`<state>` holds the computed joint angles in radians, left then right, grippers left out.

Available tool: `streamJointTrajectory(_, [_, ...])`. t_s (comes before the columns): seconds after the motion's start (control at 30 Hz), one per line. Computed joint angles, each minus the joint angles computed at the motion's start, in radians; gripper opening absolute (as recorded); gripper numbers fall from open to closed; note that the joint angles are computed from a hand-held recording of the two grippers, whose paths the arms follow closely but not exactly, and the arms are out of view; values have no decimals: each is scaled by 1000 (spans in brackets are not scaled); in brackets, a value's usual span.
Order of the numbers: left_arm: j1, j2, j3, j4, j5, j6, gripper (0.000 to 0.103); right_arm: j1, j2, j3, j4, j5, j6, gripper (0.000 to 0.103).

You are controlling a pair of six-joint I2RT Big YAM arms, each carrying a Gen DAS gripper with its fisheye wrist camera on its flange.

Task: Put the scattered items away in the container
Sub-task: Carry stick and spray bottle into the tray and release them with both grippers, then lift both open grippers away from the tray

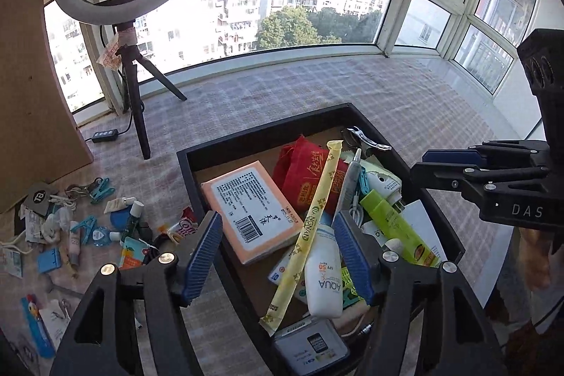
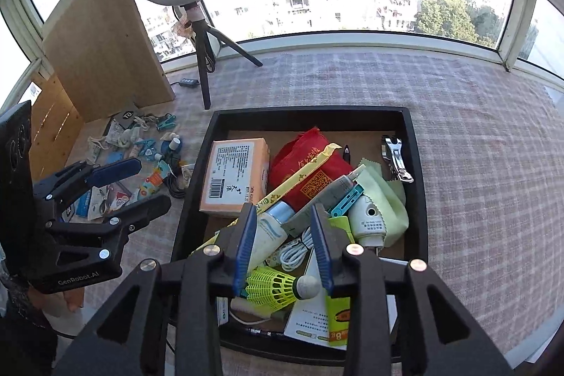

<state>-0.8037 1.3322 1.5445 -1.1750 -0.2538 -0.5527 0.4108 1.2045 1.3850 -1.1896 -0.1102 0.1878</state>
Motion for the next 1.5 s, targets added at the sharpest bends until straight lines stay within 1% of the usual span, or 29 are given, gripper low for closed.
streamJointTrajectory(0.13, [14,-49,-29,-22,-32,-2,66,49,1,-5,17,48,31,36])
streamJointTrajectory(0.17, [18,-63,-38,-25,-39,-2,66,61,0,-7,23,56,40,39])
streamJointTrajectory(0.2, [20,-76,-46,-30,-47,-3,68,73,-1,-7,28,61,49,42])
streamJointTrajectory(0.33, [34,-139,-84,-48,-59,-13,75,134,-7,-9,57,86,97,49])
streamJointTrajectory(0.5, [58,-221,-138,-84,-58,-25,76,226,6,-9,83,132,159,51])
streamJointTrajectory(0.63, [88,-291,-181,-140,-61,-44,76,311,36,3,94,165,208,52])
streamJointTrajectory(0.83, [142,-405,-261,-204,-59,-60,76,424,86,30,119,201,285,53])
streamJointTrajectory(1.0, [204,-511,-335,-248,-50,-66,76,513,131,53,132,276,331,53])
streamJointTrajectory(1.03, [224,-533,-351,-259,-42,-65,77,531,141,57,130,292,335,53])
streamJointTrajectory(1.1, [280,-573,-382,-282,-14,-62,82,558,161,62,129,308,348,53])
streamJointTrajectory(1.2, [417,-632,-436,-305,61,-32,84,583,187,64,133,292,386,53])
streamJointTrajectory(1.3, [563,-677,-483,-318,136,33,84,604,208,64,143,290,422,53])
streamJointTrajectory(1.37, [653,-700,-507,-318,193,92,84,614,222,66,151,290,441,53])
streamJointTrajectory(1.5, [782,-740,-545,-291,273,191,84,628,248,65,168,291,480,53])
